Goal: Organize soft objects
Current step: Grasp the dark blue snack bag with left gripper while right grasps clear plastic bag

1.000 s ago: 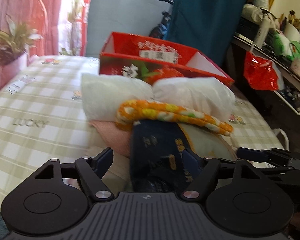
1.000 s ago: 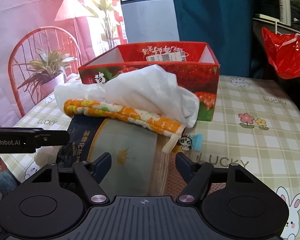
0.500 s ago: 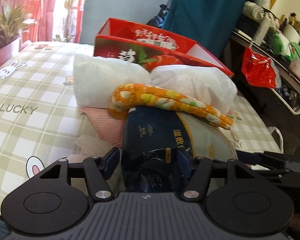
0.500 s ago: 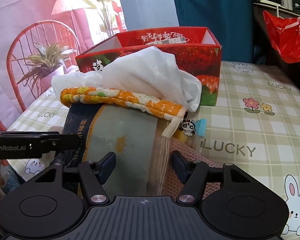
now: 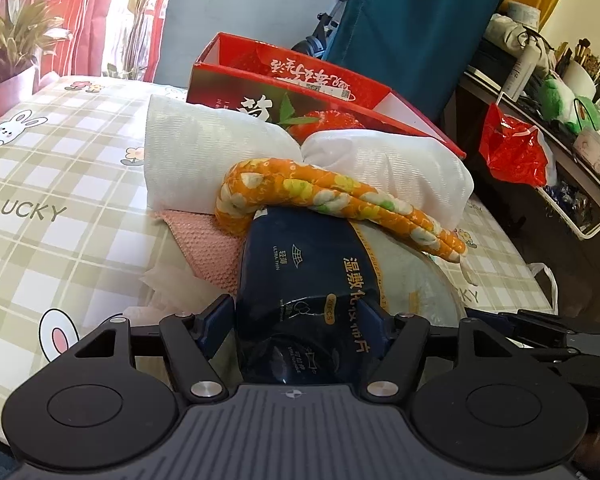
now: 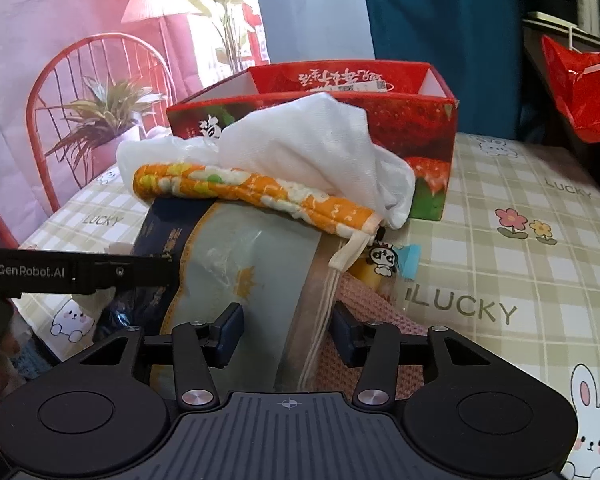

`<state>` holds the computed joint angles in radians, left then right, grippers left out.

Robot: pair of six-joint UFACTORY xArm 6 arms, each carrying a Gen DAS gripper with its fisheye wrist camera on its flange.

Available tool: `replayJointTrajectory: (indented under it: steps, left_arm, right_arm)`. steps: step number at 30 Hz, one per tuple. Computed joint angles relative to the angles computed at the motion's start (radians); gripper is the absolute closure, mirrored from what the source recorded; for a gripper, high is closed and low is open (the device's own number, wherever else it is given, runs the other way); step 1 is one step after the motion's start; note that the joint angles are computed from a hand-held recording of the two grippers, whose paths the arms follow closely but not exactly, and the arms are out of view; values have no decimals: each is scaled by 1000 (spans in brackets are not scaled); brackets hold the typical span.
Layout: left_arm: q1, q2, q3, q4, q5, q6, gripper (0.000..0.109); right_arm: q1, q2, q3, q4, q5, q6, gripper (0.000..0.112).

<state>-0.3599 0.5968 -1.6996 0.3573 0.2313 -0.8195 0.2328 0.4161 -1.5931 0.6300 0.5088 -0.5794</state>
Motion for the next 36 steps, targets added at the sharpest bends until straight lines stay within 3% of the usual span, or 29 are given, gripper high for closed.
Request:
replayJointTrajectory:
  steps: [4, 6, 8, 10, 11, 12, 17, 22, 27, 36]
  left_arm:
    - [2, 1, 13, -27, -31, -2, 40]
    - [3, -16, 46, -46, -85, 5, 53]
    - [6, -33, 68, -19, -114, -20, 59]
    - [9, -45, 81, 18, -121, -42, 66]
    - [6, -46, 82, -8, -114, -17, 69]
    - [3, -44, 78, -34, -99, 7, 70]
    - [-1, -39, 67, -86, -68, 57, 71]
    - [-1, -24, 42, -51, -31, 39, 69]
    - [-8, -11, 29, -87, -24, 81, 59]
    - [-12, -26, 63, -204, -68, 182, 64]
  right_arm:
    - [-7, 3, -7, 30, 14, -3, 67]
    - [-4, -7, 1, 24, 8, 1, 76]
    - [-1, -26, 15, 64, -5, -34, 83]
    - [1, -40, 18, 113, -13, -87, 93]
    - [0, -44, 15, 143, -3, -116, 104]
    - [0, -44, 11, 149, 8, -125, 106]
    - [-5, -30, -6, 117, 44, -84, 107]
    - [-5, -23, -1, 82, 29, -41, 106]
    - [-5, -12, 1, 70, 20, -27, 104]
    - [-10, -23, 6, 216, 20, -130, 107]
